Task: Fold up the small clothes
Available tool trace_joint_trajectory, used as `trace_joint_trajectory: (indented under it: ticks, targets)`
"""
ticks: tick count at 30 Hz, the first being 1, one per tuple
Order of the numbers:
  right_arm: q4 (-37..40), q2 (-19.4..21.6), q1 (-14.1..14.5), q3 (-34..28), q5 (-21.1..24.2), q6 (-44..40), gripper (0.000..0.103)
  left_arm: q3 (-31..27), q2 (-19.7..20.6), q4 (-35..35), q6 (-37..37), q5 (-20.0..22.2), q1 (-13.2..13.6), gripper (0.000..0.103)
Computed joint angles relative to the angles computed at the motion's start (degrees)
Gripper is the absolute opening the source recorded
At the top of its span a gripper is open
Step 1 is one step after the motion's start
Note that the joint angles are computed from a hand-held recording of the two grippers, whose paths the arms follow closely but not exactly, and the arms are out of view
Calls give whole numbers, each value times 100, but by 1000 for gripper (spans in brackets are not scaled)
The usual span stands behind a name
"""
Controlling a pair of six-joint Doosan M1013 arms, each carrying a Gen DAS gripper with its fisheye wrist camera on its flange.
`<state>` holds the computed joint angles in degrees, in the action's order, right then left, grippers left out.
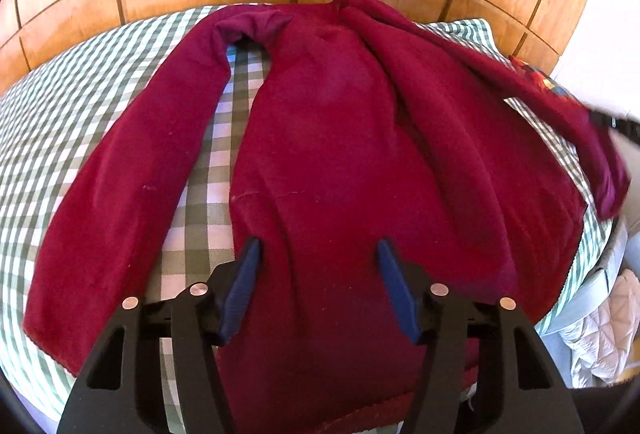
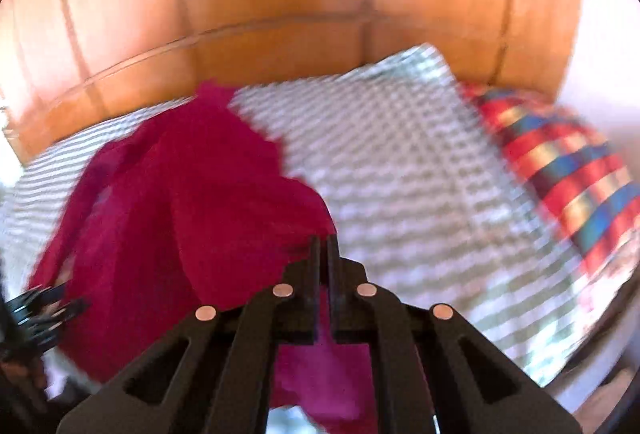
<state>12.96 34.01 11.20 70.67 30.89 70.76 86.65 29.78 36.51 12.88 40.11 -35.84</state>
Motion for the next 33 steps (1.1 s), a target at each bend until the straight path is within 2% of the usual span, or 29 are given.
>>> trace_joint_trajectory:
  ticks: [3,4,6,7,9,11,12,13,14,15,17,19,20,21,22,24,25,26,27,28,29,30,33]
  targets:
    - [-1699,421,35,-711,4,1439,2,-62,46,59,80,113,-27,59]
    - [-2059,573,37,-968,101,1749,2,-70,55,74,92,133,-31,59]
    - [-2937,1027,40,-1739,463,2468,2,-74,59,101,84,160,-35,55]
    - [-3209,1168,45,-1979,588,2663,2,-72,61,114,73,175,-37,51]
    - [-3435,1653,57,-2829,1168,2830,2,-78,62,126,54,221,-32,42]
    - [-3050,1967,5,-3413,1572,2593,6,-56,40,125,-8,261,-23,31]
    - [-2768,2065,-23,-3597,1700,2370,17,-11,10,106,-58,205,-5,29]
    - [-2646,2039,-29,-3541,1677,2305,50,12,-7,88,-82,167,6,26]
    - [-2398,1900,-54,-3278,1474,2198,64,40,-24,77,-106,121,15,25]
    - [-2138,1700,-75,-2899,1212,2005,74,69,-41,70,-133,64,26,25]
    - [-1666,1402,-81,-2349,1108,1475,80,77,-37,98,-200,49,22,25]
    - [-604,1138,-155,-1871,1298,645,85,54,-15,154,-242,86,8,25]
    - [45,1060,-224,-1710,1570,160,86,48,-10,184,-261,89,3,22]
    - [664,994,-296,-1552,2062,-310,89,47,-8,203,-276,74,4,22]
    - [983,953,-341,-1408,2281,-587,90,72,-24,211,-310,17,11,18]
    - [1026,865,-337,-1128,2499,-720,90,145,-72,225,-415,-141,37,15]
    - [908,820,-305,-969,2594,-700,86,181,-95,231,-469,-201,48,14]
    - [795,803,-272,-884,2750,-702,77,217,-121,241,-527,-265,60,13]
    - [717,780,-241,-813,2791,-723,40,238,-139,254,-557,-298,68,12]
    - [603,638,-188,-594,2573,-802,28,276,-176,325,-641,-315,66,12]
    - [739,567,-190,-531,2612,-983,14,307,-206,425,-777,-314,62,11]
    - [905,475,-193,-455,2587,-1132,6,370,-269,507,-916,-360,70,11]
    - [1360,157,-223,-216,2354,-1733,5,514,-433,808,-1260,-296,68,11]
